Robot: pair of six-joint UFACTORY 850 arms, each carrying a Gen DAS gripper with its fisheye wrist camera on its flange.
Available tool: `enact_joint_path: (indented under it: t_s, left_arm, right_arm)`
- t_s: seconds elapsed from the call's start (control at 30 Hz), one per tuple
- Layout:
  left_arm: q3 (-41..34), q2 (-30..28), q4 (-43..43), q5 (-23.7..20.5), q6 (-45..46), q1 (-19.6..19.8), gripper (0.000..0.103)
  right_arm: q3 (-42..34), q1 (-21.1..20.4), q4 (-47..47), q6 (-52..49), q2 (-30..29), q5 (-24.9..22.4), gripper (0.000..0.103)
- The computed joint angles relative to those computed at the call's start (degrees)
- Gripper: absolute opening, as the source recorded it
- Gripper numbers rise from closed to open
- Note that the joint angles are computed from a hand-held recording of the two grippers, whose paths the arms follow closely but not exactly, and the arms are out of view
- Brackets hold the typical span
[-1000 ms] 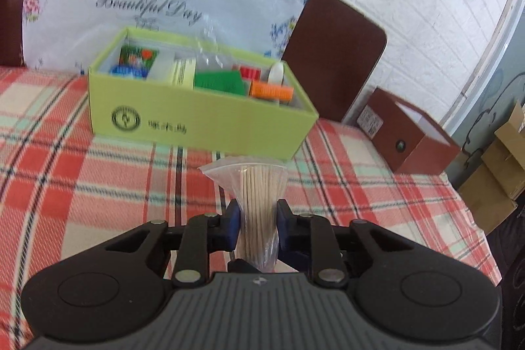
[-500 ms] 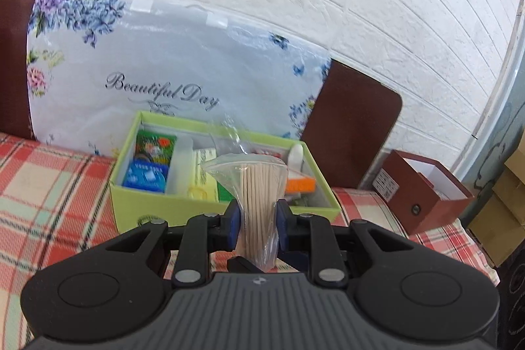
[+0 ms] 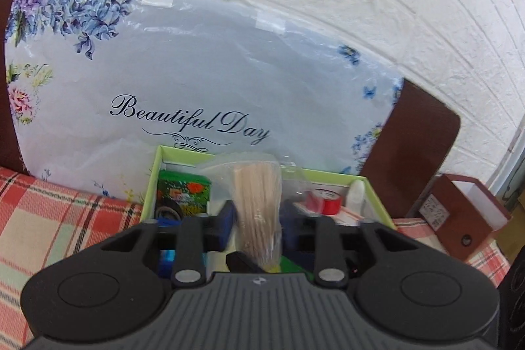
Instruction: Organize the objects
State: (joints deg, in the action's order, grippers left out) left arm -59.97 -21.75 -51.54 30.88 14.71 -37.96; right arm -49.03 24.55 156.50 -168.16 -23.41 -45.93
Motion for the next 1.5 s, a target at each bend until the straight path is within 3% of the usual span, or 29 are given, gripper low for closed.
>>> enact_joint_path:
  t_s: [0.03, 0.07, 0.1, 0.17, 0.27, 0.3, 0.53, 0.7, 0.8, 1.03, 1.5]
  left_arm:
    - [-0.3, -0.6, -2.5, 0.8, 1.7, 0.1, 0.082]
    - [-0.1, -1.0, -6.1, 3.0, 3.1, -0.2, 0.086]
    - [0.5, -1.0, -7.3, 4.5, 2.6, -0.4, 0.086]
    - [3.2, 0.0, -3.7, 6.5, -3.8, -0.1, 0.086]
    - [5.7, 1.0, -3.6, 9.3, -8.4, -0.5, 0.086]
    - [6.0, 1.2, -4.4, 9.4, -8.4, -0.7, 0.086]
    - [8.1, 3.9, -11.3, 12.1, -3.5, -4.2, 0.087]
    - [7.8, 6.5, -28.8, 11.7, 14.0, -8.7, 0.091]
    - [8.1, 7.4, -36.1, 12.7, 21.0, -11.8, 0.092]
    - [10.3, 7.7, -44.5, 16.4, 25.9, -19.9, 0.092]
    - [9.3, 5.2, -54.8, 22.8, 29.1, -29.5, 0.092]
  right_arm:
    - [-1.3, 0.1, 0.2, 0.3, -1.1, 1.2, 0.045]
    - [-2.0, 0.3, 1.5, 0.0, -1.8, 2.3, 0.062]
    - [-2.2, 0.5, 3.6, -1.4, -2.4, 2.9, 0.068]
    - [-1.2, -0.3, 2.5, 0.0, -3.1, -0.3, 0.073]
    - [1.3, -1.2, 4.6, 0.0, -3.0, -5.0, 0.098]
    - [2.3, -1.2, 5.3, -0.9, -2.6, -6.1, 0.101]
    - [6.0, -1.4, 7.3, -2.7, 1.2, -5.3, 0.103]
    - [10.4, -1.7, 9.4, -3.5, 6.5, -3.4, 0.103]
    - [13.8, -1.8, 10.7, -3.1, 10.6, 0.5, 0.103]
    - [22.4, -2.8, 15.6, -5.4, 18.0, 6.3, 0.103]
    - [34.7, -3.3, 20.7, -7.8, 28.6, 5.9, 0.103]
